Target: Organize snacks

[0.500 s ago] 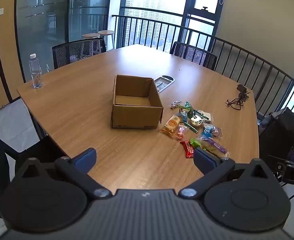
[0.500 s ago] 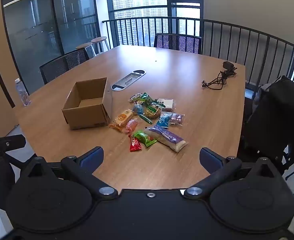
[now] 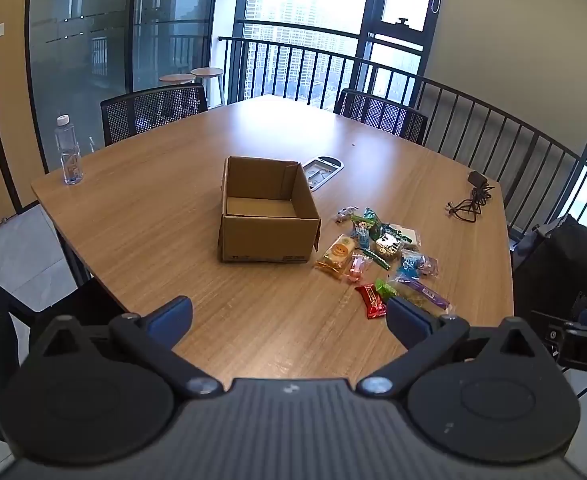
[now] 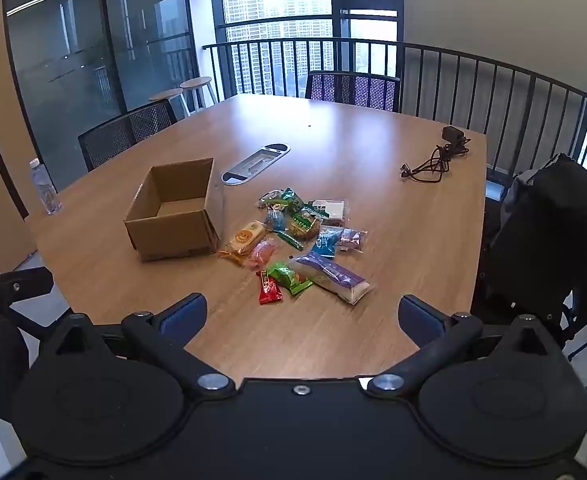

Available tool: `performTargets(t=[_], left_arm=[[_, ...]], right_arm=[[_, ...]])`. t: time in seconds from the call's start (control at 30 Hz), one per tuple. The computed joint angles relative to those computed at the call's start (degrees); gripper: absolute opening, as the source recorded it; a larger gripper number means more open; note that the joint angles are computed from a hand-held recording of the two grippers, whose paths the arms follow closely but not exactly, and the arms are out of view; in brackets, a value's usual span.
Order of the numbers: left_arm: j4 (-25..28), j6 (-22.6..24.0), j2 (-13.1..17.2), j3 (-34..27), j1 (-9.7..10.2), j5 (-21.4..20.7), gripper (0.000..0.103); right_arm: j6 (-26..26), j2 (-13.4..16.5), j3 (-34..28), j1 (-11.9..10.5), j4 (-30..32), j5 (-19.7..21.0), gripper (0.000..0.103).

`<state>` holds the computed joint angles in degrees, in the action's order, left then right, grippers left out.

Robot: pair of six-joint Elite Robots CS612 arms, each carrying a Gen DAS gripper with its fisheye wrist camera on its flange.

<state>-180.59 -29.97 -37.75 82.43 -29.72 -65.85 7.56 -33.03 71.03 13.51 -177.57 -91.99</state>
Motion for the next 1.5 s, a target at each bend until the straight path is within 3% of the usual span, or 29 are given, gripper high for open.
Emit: performTargets(t=[0.4, 1.5], left_arm=[[-0.4, -0.7, 0.2, 0.0, 0.16, -0.2, 0.103], [-0.8, -1.1, -0.2, 0.7, -0.62, 1.5, 0.103]], right_arm=[[0.3, -0.2, 0.3, 0.2, 0.3, -1.1, 0.103], [0.2, -0.7, 1.8, -0.6, -1.6, 1.0, 0.103]])
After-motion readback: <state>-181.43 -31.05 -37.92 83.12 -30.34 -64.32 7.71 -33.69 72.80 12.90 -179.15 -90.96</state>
